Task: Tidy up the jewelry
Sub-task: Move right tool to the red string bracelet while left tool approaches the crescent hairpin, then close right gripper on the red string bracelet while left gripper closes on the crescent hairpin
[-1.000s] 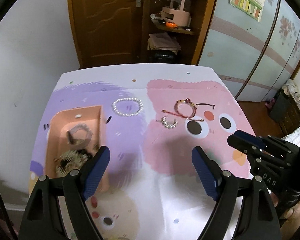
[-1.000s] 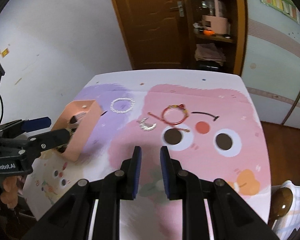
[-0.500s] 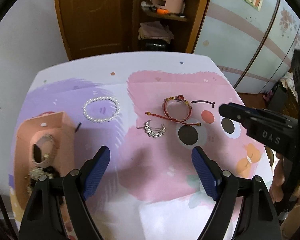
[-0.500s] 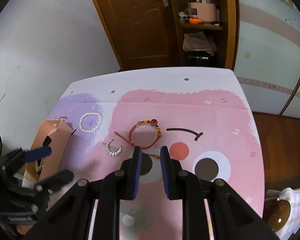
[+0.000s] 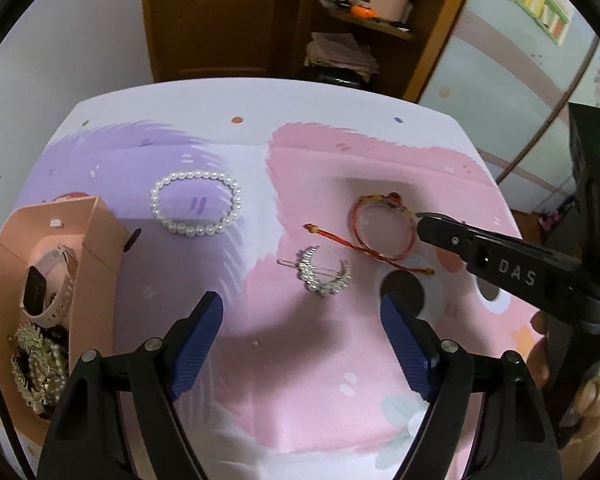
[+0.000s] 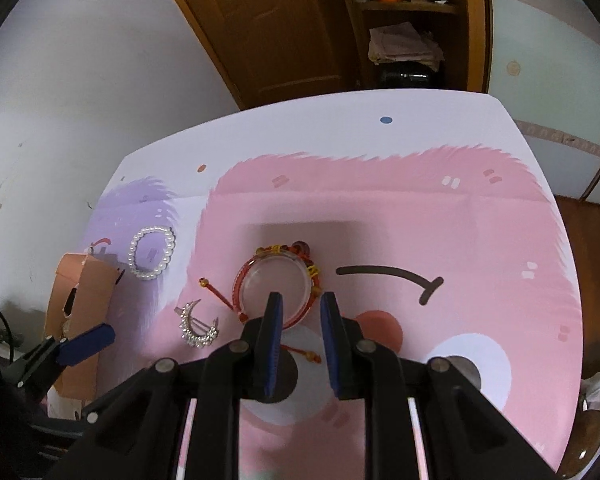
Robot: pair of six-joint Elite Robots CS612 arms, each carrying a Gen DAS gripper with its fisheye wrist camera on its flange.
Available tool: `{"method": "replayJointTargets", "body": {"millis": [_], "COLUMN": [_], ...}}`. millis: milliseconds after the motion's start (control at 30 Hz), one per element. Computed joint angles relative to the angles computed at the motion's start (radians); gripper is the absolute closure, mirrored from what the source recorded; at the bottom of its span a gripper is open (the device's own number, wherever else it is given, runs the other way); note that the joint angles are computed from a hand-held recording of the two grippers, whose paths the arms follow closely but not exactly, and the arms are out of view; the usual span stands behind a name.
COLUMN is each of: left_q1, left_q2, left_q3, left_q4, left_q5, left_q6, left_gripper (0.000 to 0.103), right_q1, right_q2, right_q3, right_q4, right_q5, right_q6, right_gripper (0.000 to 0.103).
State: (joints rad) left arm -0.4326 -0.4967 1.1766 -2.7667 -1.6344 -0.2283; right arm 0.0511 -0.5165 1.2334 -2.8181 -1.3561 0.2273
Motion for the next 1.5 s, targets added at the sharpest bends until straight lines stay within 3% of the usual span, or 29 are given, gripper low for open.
{"method": "replayJointTargets", "body": {"millis": [300,500,667,733,833,1067,1267,1500], "left_q1": [-0.001,0.005,0.007,0.009,0.014,0.015,0.008,-0.012], "left_q2": [0.021,0.025,0.028,0.032,0.040,0.057,0.073,0.098], "left_q3": [-0.023,-0.031,-0.039,-0.048,-0.063,-0.104,-0.152,-0.247], "left_q4": [0.011,0.030,0.047,0.063,0.084,0.134,0.187,0.336], "left_q5": [0.027,0.020,-0.003,-0.021,-0.055,-0.110,-0.100,-0.039], "left_q6": [-0.019,-0.039,-0.040,-0.042,-0.055,-0.064,-0.122,-0.182], "left_gripper": [0.023,0.024,0.037,0.040,0.046,0.072,0.072,0.077], "right_q1": [0.014,0.035,0.054,0.058,0.063,0.047,0.036,0.026], "right_q2": [0.034,0.046,0.050,0.050,0.047,0.025,0.006,-0.011], "right_q3": [-0.062,-0.090,-0.091,-0.085,-0.076,-0.029,0.013,0.051], "right_q4": [0.054,0.073,0.057,0.045,0.033,0.004,-0.040,-0.087], "right_q5": [-0.076,-0.180,-0.272,-0.294,-0.334,-0.322,-0.293,-0.276], "right_q6": [-0.028,-0.101,-0.162,-0.172,-0.175,-0.117,-0.089,-0.058], "right_gripper": [0.084,0.083,0.085,0.093,0.093,0.093,0.093,0.093]}}
